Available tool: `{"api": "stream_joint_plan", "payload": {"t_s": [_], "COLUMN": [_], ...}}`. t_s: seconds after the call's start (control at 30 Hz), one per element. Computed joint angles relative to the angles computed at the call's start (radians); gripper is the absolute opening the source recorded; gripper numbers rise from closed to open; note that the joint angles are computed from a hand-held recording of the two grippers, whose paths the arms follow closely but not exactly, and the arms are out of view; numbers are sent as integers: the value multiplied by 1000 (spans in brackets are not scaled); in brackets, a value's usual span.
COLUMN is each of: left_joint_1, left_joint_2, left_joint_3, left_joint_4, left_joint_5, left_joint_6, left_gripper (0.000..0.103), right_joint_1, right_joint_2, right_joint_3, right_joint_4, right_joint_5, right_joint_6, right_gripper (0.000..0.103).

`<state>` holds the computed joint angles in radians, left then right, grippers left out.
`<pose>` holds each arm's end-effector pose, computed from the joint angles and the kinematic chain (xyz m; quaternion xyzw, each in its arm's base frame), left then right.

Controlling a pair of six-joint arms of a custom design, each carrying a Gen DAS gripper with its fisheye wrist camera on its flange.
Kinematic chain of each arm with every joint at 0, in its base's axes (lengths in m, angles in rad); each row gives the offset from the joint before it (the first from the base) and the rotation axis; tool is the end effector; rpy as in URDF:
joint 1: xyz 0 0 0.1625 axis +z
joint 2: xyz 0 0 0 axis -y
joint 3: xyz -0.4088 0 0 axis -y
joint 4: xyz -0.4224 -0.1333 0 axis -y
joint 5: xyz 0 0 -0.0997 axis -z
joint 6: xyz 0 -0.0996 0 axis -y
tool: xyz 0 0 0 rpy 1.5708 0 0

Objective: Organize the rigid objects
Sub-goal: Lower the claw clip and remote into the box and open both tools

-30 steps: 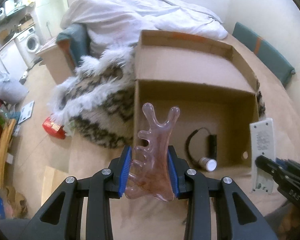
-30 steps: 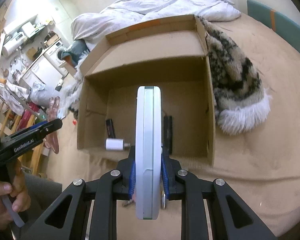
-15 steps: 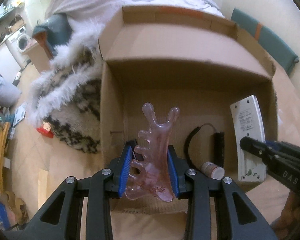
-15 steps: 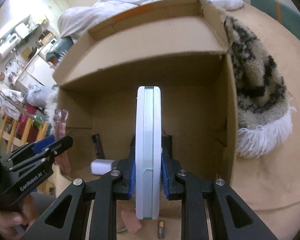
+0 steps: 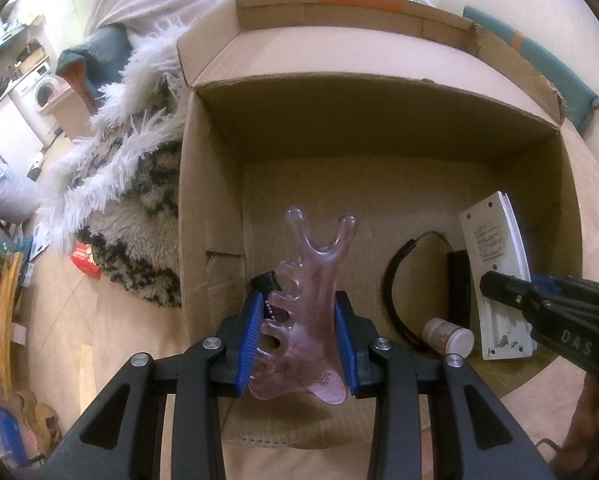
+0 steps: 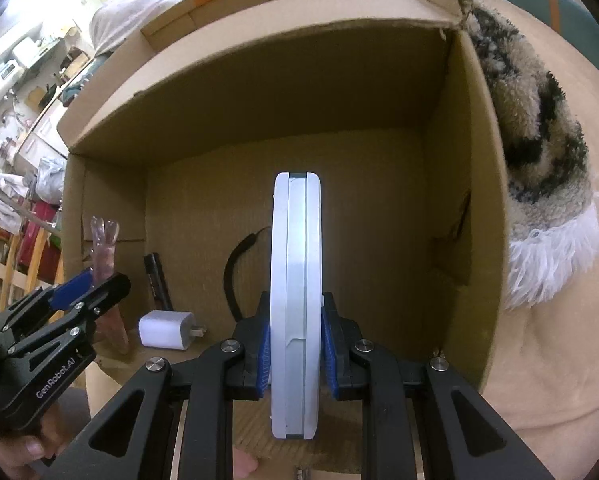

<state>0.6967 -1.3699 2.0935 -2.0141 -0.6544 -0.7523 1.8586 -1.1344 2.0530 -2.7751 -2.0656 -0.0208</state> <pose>-0.2297 -0.4690 0.1976 0.1157 0.8827 -0.2321 0.3920 0.2384 -0.5025 0.1413 0.1130 -0.9536 0.1691 0.2219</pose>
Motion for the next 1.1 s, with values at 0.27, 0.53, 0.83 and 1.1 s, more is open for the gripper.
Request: {"api": "stream_joint_plan", "payload": {"t_s": [0.27,0.53,0.83,1.1], "left_joint_1": [11,13,13,-3], "left_joint_2": [18,28,33,20], "left_joint_3": [3,5,-4,-3], "left_joint_4": [-23,-12,14,-3], "left_joint_5": [-17,-25,-38,-48], "left_joint_6": [1,-17,-25,-25], "left_gripper": [32,32,33,67], "right_joint_1": [-5,1,19,49], "right_joint_2": [15,17,14,19], "right_joint_3": [-10,-9,0,16], "right_joint_4": [1,-5,-89,-195], "right_joint_5": [-8,-31,-5,39], "right_joint_6": [2,3,-15,-114], "right_gripper": [23,23,52,77]}}
